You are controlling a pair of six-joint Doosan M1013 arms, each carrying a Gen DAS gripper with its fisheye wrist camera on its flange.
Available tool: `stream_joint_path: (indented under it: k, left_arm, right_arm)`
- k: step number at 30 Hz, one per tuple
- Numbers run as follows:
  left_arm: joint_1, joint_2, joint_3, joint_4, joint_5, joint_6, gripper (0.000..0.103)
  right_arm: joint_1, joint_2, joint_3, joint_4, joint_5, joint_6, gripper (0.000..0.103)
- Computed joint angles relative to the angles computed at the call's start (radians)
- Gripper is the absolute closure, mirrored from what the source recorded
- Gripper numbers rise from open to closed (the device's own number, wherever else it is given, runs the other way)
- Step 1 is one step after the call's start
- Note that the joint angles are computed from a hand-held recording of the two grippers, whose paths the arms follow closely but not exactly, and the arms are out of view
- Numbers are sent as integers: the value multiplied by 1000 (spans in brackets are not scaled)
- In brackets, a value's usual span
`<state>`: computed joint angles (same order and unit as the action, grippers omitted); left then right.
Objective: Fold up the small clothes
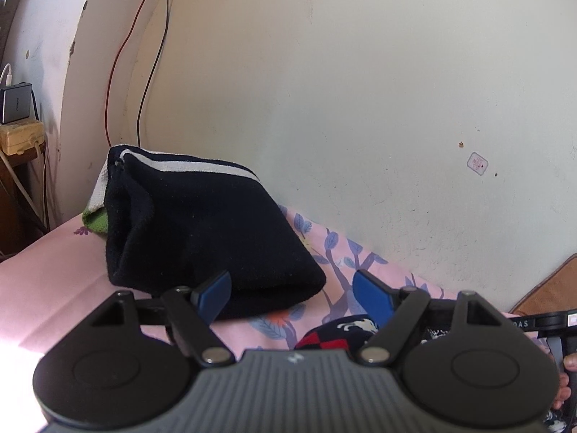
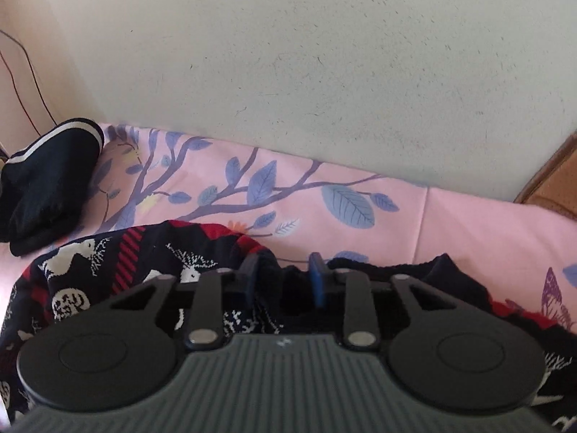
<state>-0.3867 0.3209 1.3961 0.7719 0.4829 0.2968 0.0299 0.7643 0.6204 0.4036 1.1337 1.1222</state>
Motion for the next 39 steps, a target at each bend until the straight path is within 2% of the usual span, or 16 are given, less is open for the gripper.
stream_joint_path:
  k: [5, 6, 8, 9, 11, 13, 14, 17, 20, 23, 24, 27, 31, 33, 34, 39]
  left_arm:
    - [-13, 4, -6, 62, 26, -11, 26]
    - [-15, 6, -9, 71, 39, -10, 26]
    - [-18, 10, -15, 80, 64, -10, 26]
    - [-17, 11, -17, 83, 70, -13, 26]
    - [-16, 10, -16, 92, 76, -36, 26]
    - [-15, 4, -9, 125, 80, -85, 26]
    - [-16, 0, -5, 153, 85, -119, 26]
    - [-24, -16, 14, 273, 111, -241, 26]
    - [-28, -29, 29, 360, 155, -336, 26]
    - [-21, -43, 45, 398, 172, -408, 26]
    - [-17, -49, 52, 412, 173, -437, 26]
    - [-5, -66, 75, 448, 172, -530, 26]
    - [6, -91, 111, 510, 149, -657, 26]
    - [4, -100, 124, 555, 160, -715, 26]
    - [2, -103, 128, 574, 173, -743, 26]
    - [3, -105, 131, 585, 242, -822, 26]
  right_arm:
    - [27, -45, 119, -60, -283, -73, 91]
    - [34, -38, 118, -93, -290, -68, 92]
    - [45, 3, 69, -159, -208, -41, 91]
    - [47, 1, 77, -172, -224, -52, 89]
    - [57, 0, 70, -257, -235, -1, 73]
    - [50, -43, 121, -212, -295, 18, 72]
    - [39, -72, 155, -111, -312, -36, 72]
    - [16, -149, 237, 218, -216, -351, 72]
    - [29, -227, 330, 352, -48, -661, 59]
    - [42, -226, 321, 401, 214, -603, 52]
    - [51, -228, 331, 398, 252, -568, 49]
    - [78, -250, 397, 372, 265, -578, 48]
    - [124, -291, 501, 300, 134, -638, 34]
    - [132, -298, 528, 322, 71, -648, 51]
    - [135, -291, 513, 315, 74, -625, 94]
    - [84, -233, 415, 635, 188, -433, 93]
